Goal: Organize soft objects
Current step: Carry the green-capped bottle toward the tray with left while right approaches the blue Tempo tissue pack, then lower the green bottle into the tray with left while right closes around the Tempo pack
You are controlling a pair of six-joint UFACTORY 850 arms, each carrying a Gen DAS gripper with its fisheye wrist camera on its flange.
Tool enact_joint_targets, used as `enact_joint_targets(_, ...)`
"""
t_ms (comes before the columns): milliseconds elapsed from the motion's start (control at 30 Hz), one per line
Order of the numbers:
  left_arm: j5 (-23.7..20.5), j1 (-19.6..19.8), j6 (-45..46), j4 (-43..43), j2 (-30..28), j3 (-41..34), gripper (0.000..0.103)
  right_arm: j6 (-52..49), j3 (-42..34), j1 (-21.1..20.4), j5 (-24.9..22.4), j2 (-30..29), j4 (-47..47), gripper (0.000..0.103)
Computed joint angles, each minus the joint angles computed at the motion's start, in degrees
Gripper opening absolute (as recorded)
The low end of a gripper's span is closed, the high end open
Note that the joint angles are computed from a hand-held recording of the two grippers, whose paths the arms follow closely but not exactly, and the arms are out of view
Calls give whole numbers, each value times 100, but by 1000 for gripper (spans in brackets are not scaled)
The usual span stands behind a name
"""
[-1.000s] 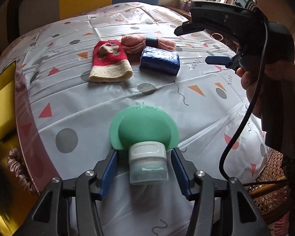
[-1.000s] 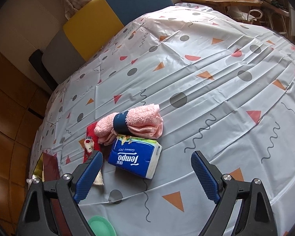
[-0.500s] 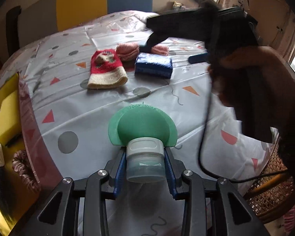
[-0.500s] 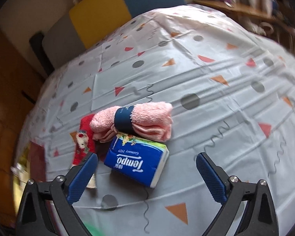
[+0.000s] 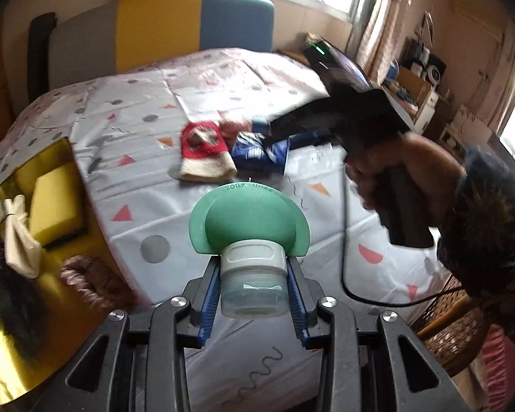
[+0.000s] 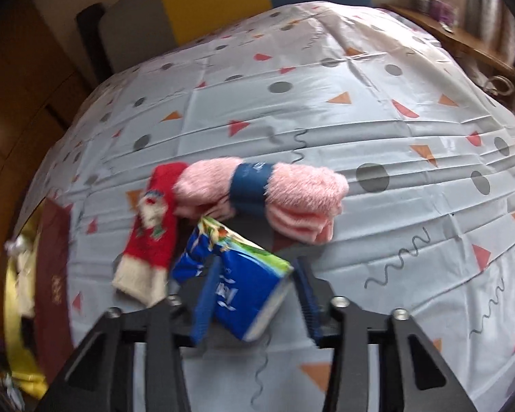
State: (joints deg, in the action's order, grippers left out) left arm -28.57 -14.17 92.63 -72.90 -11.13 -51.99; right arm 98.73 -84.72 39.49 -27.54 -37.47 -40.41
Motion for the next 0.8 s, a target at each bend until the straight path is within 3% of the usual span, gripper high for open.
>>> enact_joint_targets(167,-145,281,-278,-37,132,-22,36,-130,397,106,531,188,44,30)
enact_joint_targets(233,-166,422,-376,-53,191,-25,36,476,561,94,689,250,-403,32)
enact_joint_targets(333,-184,595,-388,-125,242,-27,36,768,571,116,542,272,-675,47)
enact_joint_targets(400,-164,704,-328,-212,291,-2,36,734,484,151,435,235,-788,64)
enact_joint_targets(600,-99,1083,-428,-299,299,-15,36,-638,-246,253,-69,-173,-382,75)
enact_joint_targets(667,-64,1203,-563,-258,287,-26,36,-1193,-514,255,-238,-387,-46,72)
enact_joint_targets(700,-21,1275,-652,-239,272,-45,36,-1431,-659,272,-424,-501,80,57)
enact_joint_targets(800,194,1558,-858,-267,233,-92,36,-1523,-816,354,-708,-642,-110,56)
